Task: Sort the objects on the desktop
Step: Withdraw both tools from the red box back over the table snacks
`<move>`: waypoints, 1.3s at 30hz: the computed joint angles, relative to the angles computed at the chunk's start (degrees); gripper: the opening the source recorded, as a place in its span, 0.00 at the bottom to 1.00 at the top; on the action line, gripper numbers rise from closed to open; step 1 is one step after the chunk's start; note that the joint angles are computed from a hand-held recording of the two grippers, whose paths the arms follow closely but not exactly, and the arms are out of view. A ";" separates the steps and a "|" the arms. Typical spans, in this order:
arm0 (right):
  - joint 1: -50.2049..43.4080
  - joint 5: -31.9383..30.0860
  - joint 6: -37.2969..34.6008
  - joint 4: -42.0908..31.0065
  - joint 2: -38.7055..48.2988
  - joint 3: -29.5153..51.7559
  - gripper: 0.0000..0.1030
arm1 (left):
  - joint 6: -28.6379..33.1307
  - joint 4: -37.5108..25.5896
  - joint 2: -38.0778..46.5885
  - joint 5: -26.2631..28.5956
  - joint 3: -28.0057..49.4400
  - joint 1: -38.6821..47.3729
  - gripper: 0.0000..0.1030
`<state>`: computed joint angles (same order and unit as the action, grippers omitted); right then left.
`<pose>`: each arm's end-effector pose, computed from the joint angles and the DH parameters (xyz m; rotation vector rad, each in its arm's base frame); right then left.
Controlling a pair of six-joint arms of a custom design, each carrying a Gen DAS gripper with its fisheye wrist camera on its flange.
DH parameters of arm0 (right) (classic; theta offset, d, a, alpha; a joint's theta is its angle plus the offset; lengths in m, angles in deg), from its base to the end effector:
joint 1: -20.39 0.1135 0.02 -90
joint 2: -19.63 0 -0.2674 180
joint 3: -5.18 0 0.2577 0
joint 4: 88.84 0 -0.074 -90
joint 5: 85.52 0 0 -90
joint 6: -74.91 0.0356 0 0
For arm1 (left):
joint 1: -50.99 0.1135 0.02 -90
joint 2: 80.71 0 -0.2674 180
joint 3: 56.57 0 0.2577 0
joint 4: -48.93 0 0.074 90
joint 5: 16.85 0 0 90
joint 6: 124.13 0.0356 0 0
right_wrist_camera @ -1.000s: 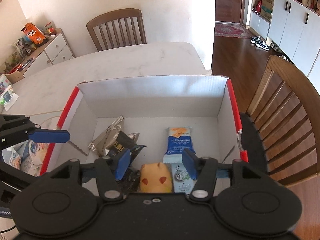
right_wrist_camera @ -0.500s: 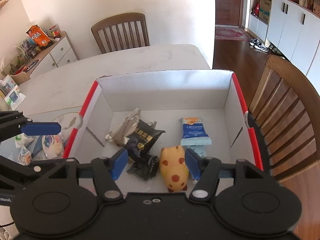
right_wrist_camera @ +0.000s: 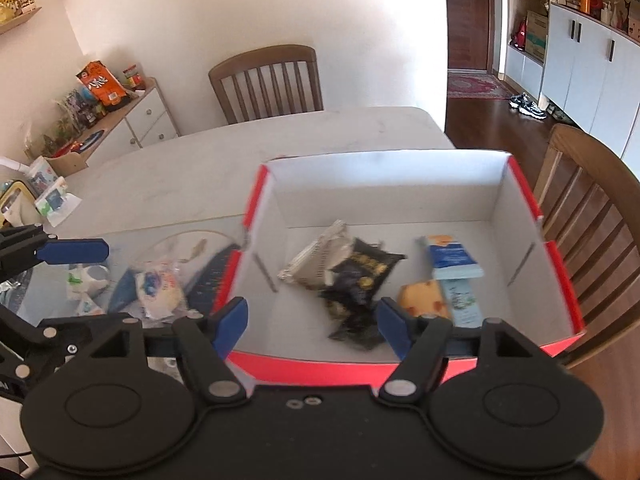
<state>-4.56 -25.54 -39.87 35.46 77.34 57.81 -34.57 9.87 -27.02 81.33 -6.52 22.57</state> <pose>0.1753 -0.0619 0.2252 -0.1675 2.4491 0.3273 0.1727 -0.0992 0.2385 0.6376 2.2556 -0.4179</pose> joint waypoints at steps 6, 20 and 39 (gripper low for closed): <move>13.66 5.32 11.78 2.51 -8.29 -3.73 0.70 | 8.00 -5.45 -8.71 8.47 -3.57 12.94 0.96; 52.43 28.05 35.92 12.34 -8.07 -6.66 0.70 | 39.30 -18.76 -7.89 33.94 -7.12 58.44 1.00; 68.58 38.00 42.03 23.45 16.37 -0.93 0.70 | 55.28 -6.37 14.72 34.21 -11.26 76.49 1.00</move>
<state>64.02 12.46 2.16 58.91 93.71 56.89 20.71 3.50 -12.30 115.54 -17.79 99.05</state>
